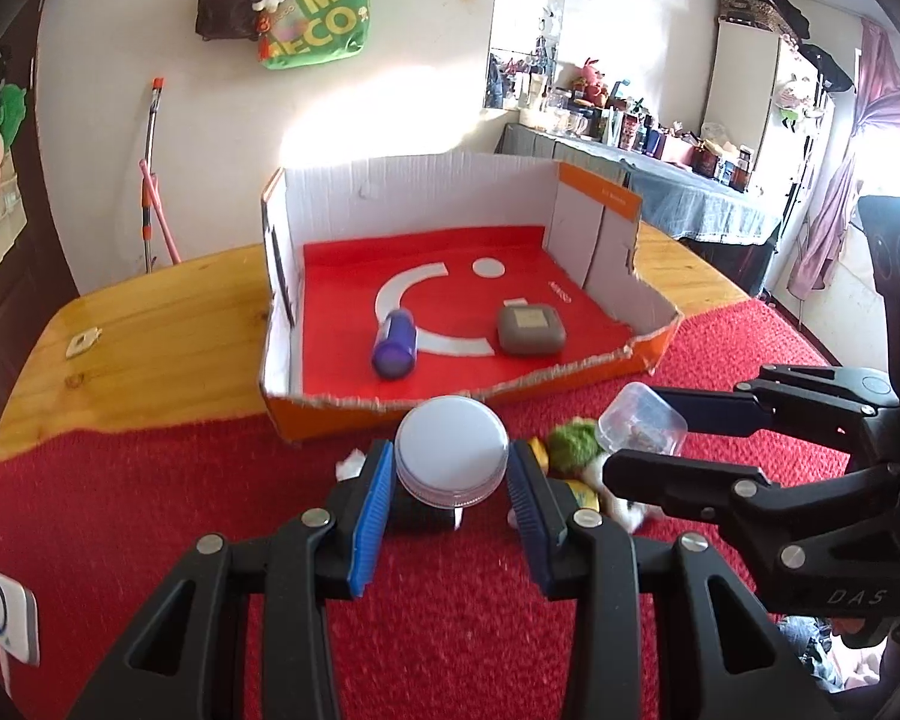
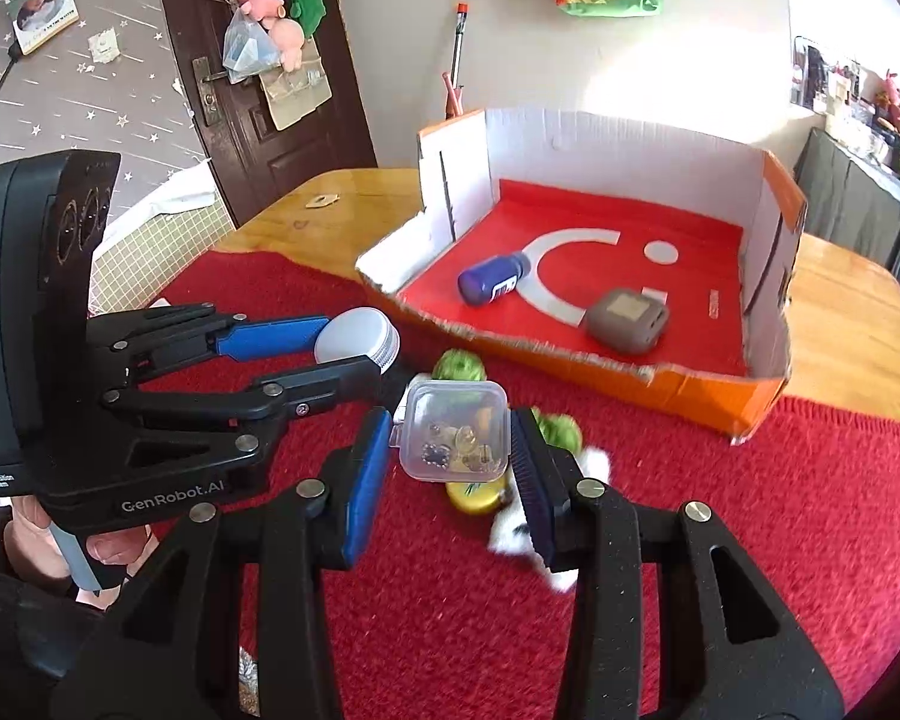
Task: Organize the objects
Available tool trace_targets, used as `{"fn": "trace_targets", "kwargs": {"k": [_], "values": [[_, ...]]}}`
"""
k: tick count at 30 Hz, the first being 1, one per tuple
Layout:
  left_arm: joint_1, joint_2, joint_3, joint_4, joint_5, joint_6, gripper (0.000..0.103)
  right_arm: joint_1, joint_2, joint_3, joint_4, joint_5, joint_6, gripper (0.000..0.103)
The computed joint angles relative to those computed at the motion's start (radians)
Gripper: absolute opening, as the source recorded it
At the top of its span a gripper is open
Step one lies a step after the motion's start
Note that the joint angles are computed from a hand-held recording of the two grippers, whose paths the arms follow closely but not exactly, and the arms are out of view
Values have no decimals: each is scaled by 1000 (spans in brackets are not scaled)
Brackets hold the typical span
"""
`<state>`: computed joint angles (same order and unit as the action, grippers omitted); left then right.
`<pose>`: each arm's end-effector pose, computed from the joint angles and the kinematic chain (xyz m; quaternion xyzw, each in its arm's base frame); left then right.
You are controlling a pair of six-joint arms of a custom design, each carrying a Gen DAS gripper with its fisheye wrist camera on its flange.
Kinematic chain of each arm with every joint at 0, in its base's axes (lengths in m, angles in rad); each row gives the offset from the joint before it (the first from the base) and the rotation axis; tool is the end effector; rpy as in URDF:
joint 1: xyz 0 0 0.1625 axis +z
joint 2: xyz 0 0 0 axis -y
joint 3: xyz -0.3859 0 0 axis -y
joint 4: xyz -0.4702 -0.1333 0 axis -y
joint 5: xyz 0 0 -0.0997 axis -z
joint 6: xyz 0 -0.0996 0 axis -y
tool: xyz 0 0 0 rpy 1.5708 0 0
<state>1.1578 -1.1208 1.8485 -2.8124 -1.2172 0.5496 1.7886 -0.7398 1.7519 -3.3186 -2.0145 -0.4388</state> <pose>-0.1079 -0.6643 0.1649 0.4011 0.8646 -0.2380 0.1868 0.2329 -0.6332 0.0242 0.2186 -0.8871 0.3260 0.2427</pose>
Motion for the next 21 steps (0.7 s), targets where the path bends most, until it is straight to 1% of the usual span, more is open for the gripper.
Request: {"fn": "trace_targets", "kwargs": {"k": [13,21], "values": [[8,111,-170,110,-22,-48,41,-22,6,-90,70,6,18,39],[9,175,-252,144,-13,-54,41,-41,22,-148,114,7,33,39]]}}
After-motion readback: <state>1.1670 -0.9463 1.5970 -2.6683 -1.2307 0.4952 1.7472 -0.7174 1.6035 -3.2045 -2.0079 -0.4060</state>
